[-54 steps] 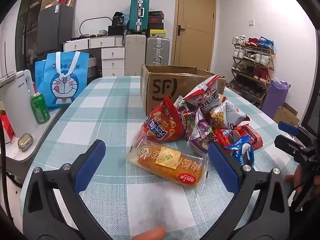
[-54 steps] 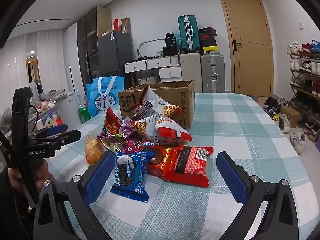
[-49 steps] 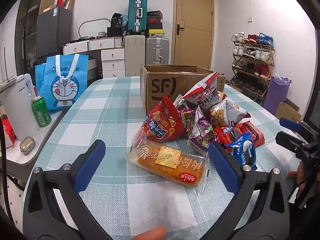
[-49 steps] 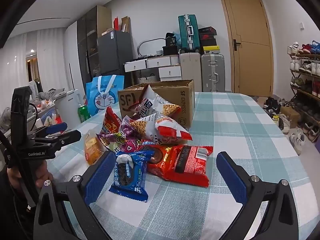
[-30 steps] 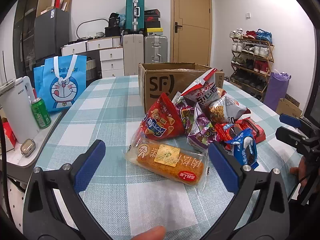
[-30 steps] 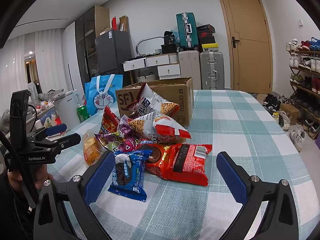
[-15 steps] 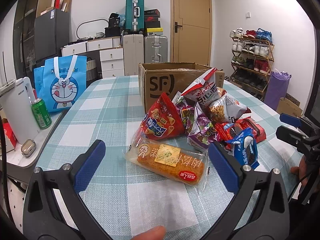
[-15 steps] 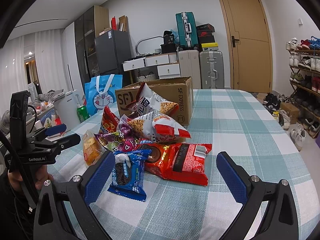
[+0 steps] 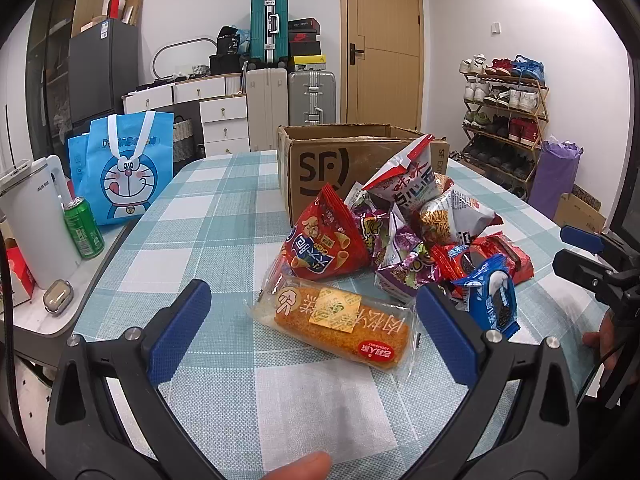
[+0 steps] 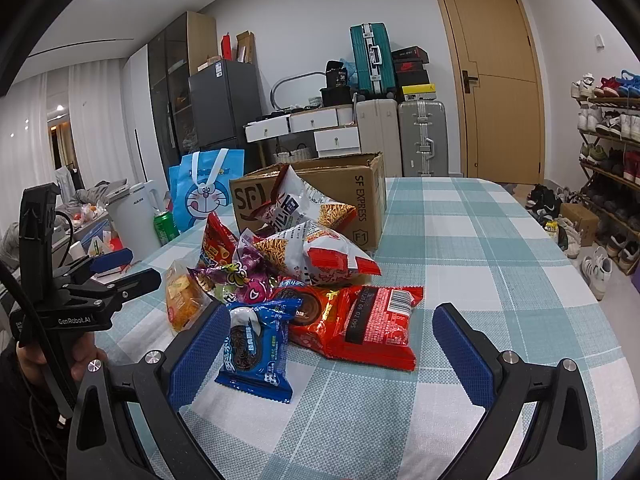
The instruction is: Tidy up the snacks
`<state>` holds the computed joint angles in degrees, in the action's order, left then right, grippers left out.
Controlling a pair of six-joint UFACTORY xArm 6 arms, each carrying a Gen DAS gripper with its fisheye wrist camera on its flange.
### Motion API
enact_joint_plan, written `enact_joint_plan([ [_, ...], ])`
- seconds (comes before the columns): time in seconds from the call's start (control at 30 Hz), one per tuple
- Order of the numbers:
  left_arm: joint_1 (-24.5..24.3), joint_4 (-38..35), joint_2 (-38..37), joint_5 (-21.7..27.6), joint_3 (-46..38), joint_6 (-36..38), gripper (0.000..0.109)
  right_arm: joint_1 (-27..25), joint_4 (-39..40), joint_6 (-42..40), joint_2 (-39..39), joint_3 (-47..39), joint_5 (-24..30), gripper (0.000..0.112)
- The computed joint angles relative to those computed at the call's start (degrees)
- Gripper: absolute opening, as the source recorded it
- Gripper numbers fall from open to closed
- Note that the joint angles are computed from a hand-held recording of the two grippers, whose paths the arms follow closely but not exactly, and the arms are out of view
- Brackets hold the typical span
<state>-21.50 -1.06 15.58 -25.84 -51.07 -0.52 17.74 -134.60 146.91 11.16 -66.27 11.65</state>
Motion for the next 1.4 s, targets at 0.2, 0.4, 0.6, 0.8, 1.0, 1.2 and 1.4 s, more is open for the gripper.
enact_joint_plan([
  [0.2, -0.2, -0.5, 0.0, 0.0, 0.0, 0.4, 0.103, 0.0, 0.0, 0.0, 0.0, 0.0, -0.1, 0.103],
  [0.4, -0.3, -0.8, 0.0, 0.1, -0.1, 0.7, 0.103, 0.0, -0.1, 0.1, 0.1, 0.0, -0.1, 0.103],
  [0.6, -0.4, -1.1, 0.0, 0.1, -0.1, 1.1, 0.103, -0.1, 0.0, 0.1, 0.1, -0.1, -0.2, 0.103],
  [0.8, -0.5, -1.6, 0.0, 0.0, -0.1, 1.5, 0.103, -0.1, 0.1, -0.1, 0.1, -0.1, -0.2, 0.103],
  [1.0, -0.8, -2.1, 0.2, 0.0, -0.2, 1.7, 0.103, 0.1, 2.7, -3.4, 0.5, 0.1, 0.3, 0.103],
  [1.2, -0.8, -1.8, -0.1, 0.3, 0.0, 1.3, 0.103, -0.1, 7.9, -9.4, 0.5, 0.1, 0.0, 0.103],
  [1.4, -1.0, -2.5, -0.5, 0.7, 0.3, 1.5, 0.103, -0.3, 15.8, -17.4, -0.4, 0.7, 0.0, 0.103],
])
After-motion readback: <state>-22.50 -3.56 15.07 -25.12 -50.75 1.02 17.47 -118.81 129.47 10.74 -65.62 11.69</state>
